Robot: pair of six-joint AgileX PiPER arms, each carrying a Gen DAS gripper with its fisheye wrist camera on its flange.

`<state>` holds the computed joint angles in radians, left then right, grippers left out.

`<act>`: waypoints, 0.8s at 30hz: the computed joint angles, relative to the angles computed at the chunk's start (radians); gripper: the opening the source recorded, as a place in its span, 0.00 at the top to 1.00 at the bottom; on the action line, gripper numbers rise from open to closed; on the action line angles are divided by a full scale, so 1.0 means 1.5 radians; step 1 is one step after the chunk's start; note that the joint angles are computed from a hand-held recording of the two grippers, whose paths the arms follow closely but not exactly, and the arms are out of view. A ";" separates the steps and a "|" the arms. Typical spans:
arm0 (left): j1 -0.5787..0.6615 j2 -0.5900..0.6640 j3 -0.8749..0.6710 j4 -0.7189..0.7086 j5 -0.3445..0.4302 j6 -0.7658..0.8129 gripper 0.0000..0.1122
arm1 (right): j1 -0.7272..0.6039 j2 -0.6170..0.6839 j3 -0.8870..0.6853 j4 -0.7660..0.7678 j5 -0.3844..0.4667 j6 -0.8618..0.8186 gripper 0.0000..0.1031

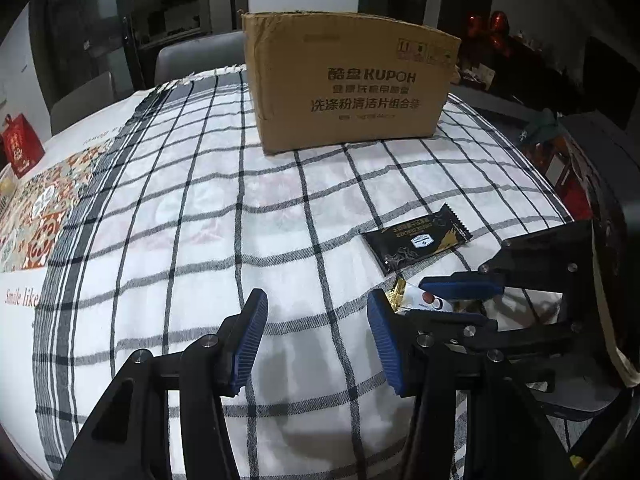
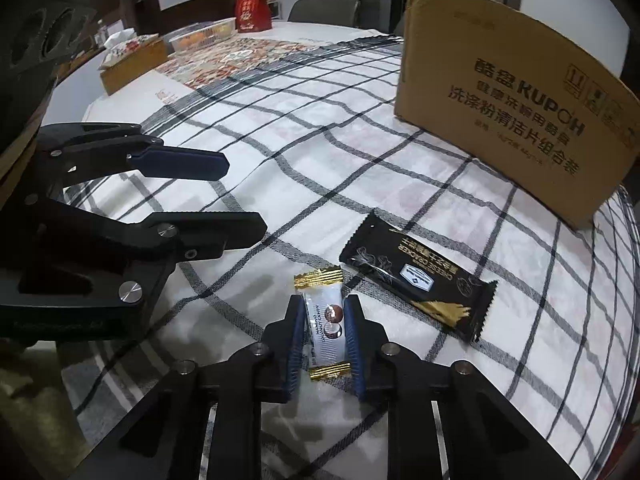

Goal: Organize snacks
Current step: 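Grasp the black chocolate bar with the left tool while the right tool grasps the gold-ended candy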

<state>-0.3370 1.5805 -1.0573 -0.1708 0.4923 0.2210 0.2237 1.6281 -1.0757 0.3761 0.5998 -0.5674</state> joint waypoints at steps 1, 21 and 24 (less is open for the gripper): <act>-0.001 0.001 -0.004 -0.002 0.002 0.008 0.55 | -0.002 -0.008 0.007 0.004 -0.006 0.005 0.80; -0.042 0.175 -0.250 -0.150 0.174 0.432 0.55 | -0.083 -0.112 0.086 -0.073 -0.053 0.420 0.80; -0.044 0.211 -0.300 -0.166 0.221 0.470 0.55 | -0.082 -0.114 0.086 -0.113 -0.050 0.483 0.80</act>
<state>-0.4035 1.8971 -1.5080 -0.4191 0.8241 0.9259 0.1004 1.4570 -0.9472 0.2059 0.5243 0.1569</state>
